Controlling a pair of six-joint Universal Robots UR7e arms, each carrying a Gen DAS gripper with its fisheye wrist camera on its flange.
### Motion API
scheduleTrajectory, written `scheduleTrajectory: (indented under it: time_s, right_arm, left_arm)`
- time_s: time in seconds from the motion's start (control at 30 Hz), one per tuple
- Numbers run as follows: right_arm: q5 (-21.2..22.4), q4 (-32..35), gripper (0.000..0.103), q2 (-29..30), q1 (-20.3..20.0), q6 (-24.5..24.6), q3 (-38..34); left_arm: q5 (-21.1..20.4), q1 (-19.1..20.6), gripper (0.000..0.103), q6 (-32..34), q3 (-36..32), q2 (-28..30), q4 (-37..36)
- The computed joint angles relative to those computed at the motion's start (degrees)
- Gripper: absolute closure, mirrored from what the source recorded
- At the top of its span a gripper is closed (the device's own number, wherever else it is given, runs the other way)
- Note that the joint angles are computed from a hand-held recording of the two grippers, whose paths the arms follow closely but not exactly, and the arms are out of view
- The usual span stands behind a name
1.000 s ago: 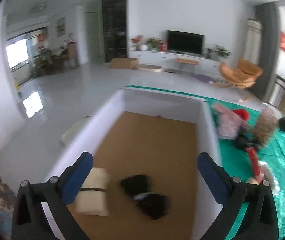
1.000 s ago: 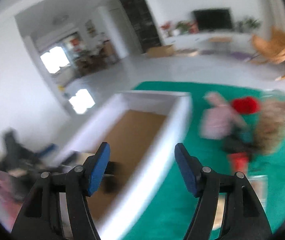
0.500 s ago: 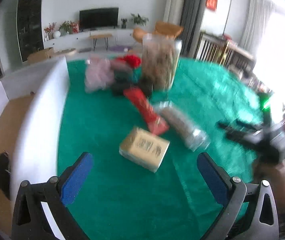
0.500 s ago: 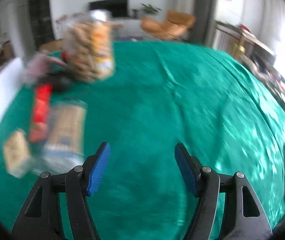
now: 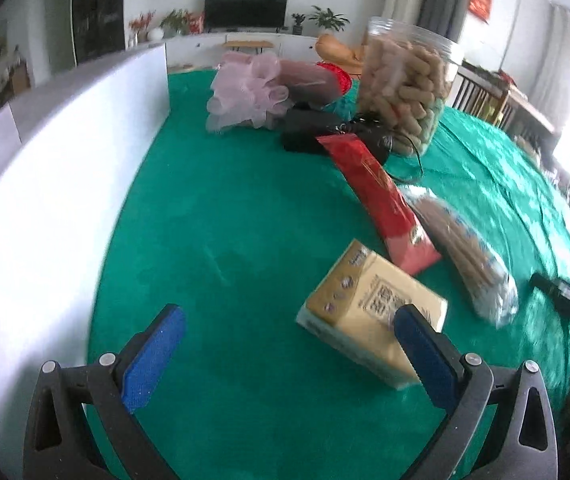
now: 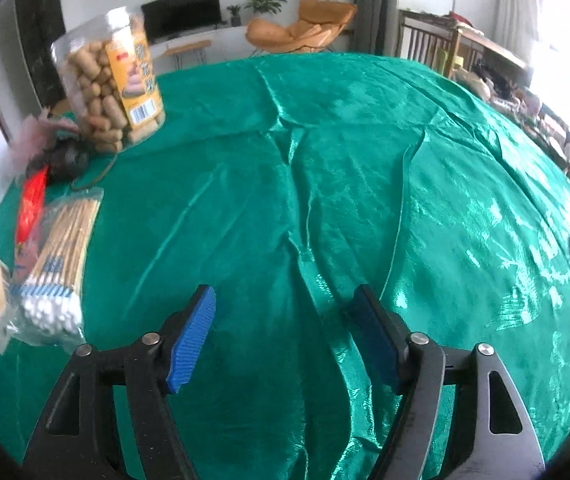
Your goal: Organize soft objects
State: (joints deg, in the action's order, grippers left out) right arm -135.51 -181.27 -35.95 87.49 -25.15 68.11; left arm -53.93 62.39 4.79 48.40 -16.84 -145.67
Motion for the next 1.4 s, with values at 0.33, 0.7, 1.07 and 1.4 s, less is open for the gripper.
scheduleTrajectory:
  time_s: [0.33, 0.7, 1.07, 1.4]
  right_arm:
    - [0.8, 1.3, 0.021, -0.5, 0.0, 0.7, 0.6]
    - [0.7, 1.4, 0.02, -0.3, 0.0, 0.6, 0.3]
    - [0.8, 1.4, 0.02, -0.3, 0.0, 0.6, 0.3]
    - [0.8, 1.5, 0.02, -0.4, -0.1, 0.7, 0.3]
  left_arm:
    - [-3.6, 1.0, 0.0, -1.7, -0.4, 0.5, -1.9]
    - [-3.6, 0.9, 0.0, -1.5, -0.3, 0.6, -2.4]
    - [-3.7, 1.0, 0.0, -1.5, -0.3, 0.5, -2.4]
    - [-3.6, 0.9, 0.0, -1.3, -0.7, 0.6, -1.5]
